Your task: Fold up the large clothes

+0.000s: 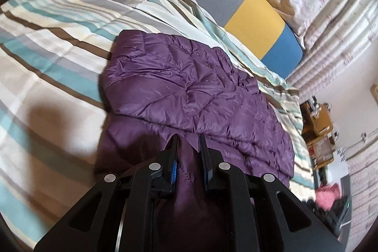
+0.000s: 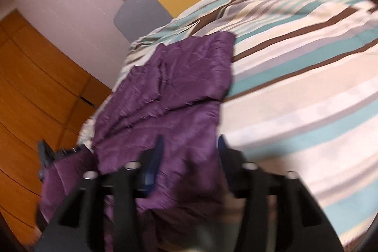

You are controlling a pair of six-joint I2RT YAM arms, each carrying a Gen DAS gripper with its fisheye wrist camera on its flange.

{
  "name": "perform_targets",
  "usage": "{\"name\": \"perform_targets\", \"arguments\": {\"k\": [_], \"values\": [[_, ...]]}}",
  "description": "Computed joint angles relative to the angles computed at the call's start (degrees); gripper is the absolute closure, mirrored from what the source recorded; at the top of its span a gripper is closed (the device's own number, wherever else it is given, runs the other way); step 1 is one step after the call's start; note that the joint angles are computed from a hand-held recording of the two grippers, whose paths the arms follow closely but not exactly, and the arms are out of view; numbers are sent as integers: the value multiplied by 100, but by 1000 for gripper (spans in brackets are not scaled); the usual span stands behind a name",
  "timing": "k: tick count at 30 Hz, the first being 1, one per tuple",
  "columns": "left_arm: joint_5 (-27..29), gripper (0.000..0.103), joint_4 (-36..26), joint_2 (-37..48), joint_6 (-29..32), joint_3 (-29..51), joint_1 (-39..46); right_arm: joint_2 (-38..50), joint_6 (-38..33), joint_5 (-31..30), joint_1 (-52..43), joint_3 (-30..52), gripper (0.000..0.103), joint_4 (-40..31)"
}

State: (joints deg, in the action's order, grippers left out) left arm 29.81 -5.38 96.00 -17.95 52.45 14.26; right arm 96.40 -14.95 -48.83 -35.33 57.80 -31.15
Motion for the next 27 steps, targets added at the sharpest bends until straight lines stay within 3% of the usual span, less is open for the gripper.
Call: {"name": "perform_targets", "arguments": {"k": [3, 6, 10, 17, 19, 22, 24, 27], "values": [[-19, 88, 135, 336, -347, 248, 8, -249, -329, 407, -424, -262, 52, 88], [-144, 88, 218, 659, -605, 509, -24, 29, -473, 542, -962, -168, 52, -46], [-323, 88, 261, 878, -673, 645, -83, 790, -1397, 787, -1350, 604, 52, -1410], [-427, 88, 442, 865, -674, 494, -140, 1433, -3778, 273, -1180, 1149, 48, -4330], [-441, 88, 479, 848, -748, 477, -123, 1163, -3959, 350, -889, 869, 48, -4271], [-442, 88, 452, 832, -769, 510, -95, 1470, -3788, 293, -718, 886, 48, -4523], [-419, 88, 439, 800, -731, 497, -75, 1344, -3703, 288, -786, 820, 48, -4238], [-433, 88, 479, 772, -698, 451, -87, 1092, -3624, 881, -819, 803, 49, -3922]]}}
